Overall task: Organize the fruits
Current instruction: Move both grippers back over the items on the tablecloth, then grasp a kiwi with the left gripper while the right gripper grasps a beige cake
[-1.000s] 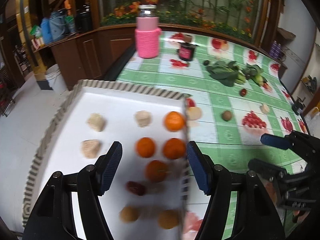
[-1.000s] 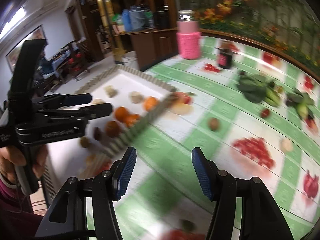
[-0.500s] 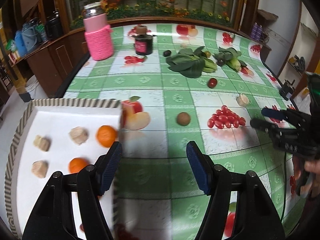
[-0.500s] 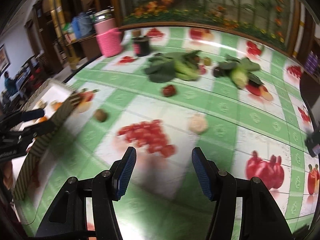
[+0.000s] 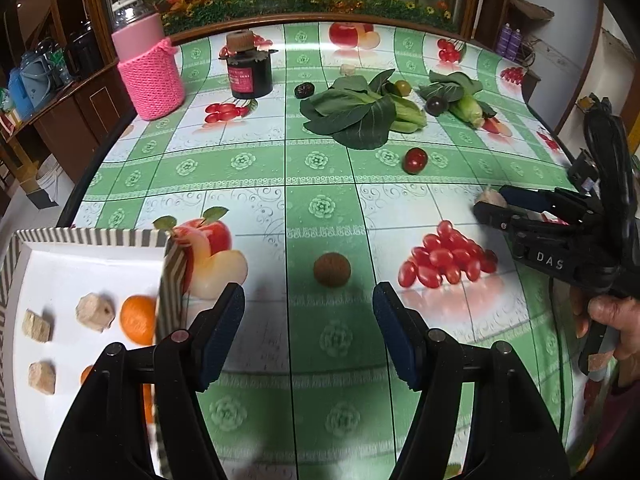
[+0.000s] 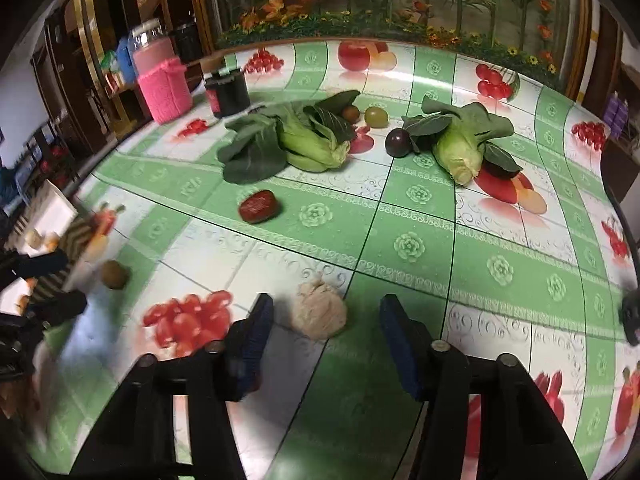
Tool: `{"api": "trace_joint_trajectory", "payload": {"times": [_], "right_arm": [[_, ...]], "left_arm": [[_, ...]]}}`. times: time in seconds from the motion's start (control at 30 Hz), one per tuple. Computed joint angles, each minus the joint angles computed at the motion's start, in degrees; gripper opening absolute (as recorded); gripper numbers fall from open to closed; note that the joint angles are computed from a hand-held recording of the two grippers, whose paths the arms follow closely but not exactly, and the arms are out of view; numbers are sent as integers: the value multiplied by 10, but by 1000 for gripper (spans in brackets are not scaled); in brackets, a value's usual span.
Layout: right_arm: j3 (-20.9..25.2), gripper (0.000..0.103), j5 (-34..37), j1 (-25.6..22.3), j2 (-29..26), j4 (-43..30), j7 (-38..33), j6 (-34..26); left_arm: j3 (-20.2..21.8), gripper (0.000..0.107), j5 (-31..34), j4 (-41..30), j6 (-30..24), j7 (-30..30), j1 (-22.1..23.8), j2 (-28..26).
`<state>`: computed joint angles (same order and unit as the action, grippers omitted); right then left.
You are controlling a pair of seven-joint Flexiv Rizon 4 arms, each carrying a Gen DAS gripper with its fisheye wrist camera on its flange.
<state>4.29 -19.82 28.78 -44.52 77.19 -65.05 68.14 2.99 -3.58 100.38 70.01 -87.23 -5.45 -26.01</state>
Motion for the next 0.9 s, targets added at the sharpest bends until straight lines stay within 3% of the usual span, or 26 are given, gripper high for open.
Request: {"api": "trace_joint_trajectory", "payload": {"times": [0.03,0.07,0.33,0.4,0.43,0.6,0.9], "right_arm": [[-10,31,-14,5,0,5,6,11],[0,29,-6,0,-1,3,-7,15],[1,29,-1,-2,9,20,0,24],[7,29,4,-5,12,24,-3,25],[9,29,5,-6,13,27,-5,26],[13,29,9,-5,28,47,-8,32],[21,29,5,4,73,105,-6,69]], "left_arm": [[3,66,2,-7,-4,-3,-2,-5],[5,66,5,-15,-10,-6,-4,-11],[2,62,13,-42,-19,-7,-6,-38],[-6,27,3,-42,-16,2,1,-42],[-6,21,2,-42,-7,4,2,-43],[-15,21,-18,-33,-1,25,10,-41],[-16,21,-28,27,34,43,8,10]]}}
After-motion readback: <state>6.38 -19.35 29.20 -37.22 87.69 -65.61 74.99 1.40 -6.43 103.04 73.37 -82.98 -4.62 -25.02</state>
